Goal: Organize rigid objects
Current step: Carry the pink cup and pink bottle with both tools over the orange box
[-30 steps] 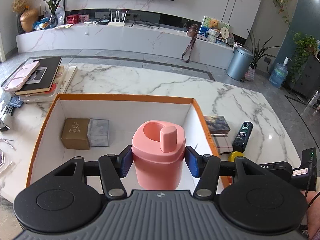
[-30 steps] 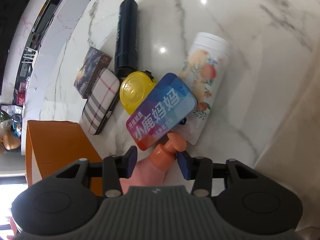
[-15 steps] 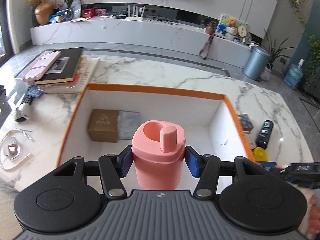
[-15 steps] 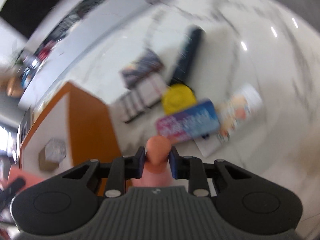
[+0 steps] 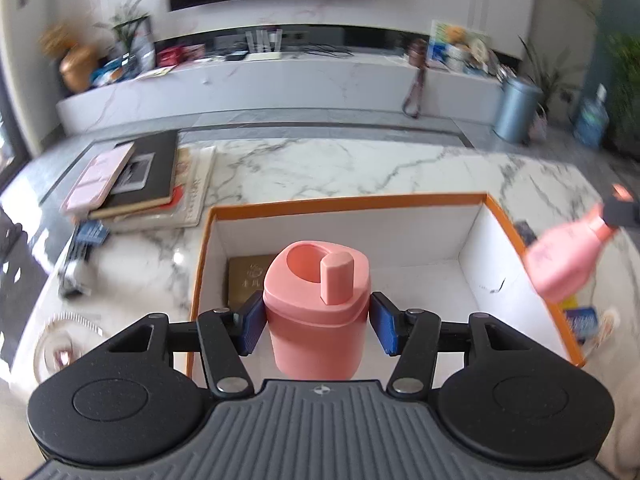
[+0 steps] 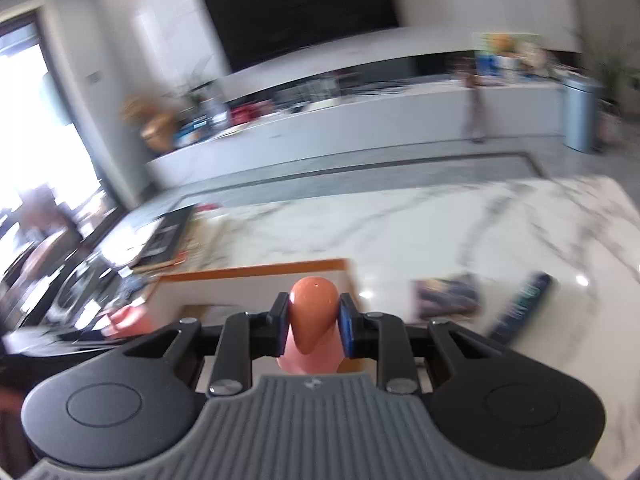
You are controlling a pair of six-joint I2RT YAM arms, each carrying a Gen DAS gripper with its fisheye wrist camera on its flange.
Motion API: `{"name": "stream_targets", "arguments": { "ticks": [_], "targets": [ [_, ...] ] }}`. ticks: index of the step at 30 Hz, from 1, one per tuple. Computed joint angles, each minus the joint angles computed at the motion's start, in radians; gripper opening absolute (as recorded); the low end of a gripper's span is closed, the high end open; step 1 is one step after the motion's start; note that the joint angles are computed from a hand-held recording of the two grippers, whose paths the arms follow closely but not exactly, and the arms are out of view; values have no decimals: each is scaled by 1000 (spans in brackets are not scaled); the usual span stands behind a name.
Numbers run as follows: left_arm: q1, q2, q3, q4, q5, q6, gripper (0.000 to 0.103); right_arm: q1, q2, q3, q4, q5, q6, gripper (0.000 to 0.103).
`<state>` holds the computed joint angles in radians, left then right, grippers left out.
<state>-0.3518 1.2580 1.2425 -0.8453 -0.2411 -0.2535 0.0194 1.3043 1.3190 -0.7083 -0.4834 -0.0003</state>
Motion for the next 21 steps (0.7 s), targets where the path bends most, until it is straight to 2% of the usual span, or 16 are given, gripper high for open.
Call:
{"name": "stream_targets", "arguments": {
  "ticks": [4, 9, 17, 21],
  "targets": [
    [42, 53, -11, 27, 40, 147, 64, 127, 84, 48, -2, 20, -47, 26],
    [93, 138, 19, -14, 77, 277, 64, 238, 206, 77, -7, 65, -39, 26],
    [110, 231, 51, -47, 91, 523, 64, 305, 333, 136, 13, 112, -52, 26],
    [105, 266, 56, -50, 66, 580, 64, 317, 366, 165, 10, 125, -48, 26]
  ]
}}
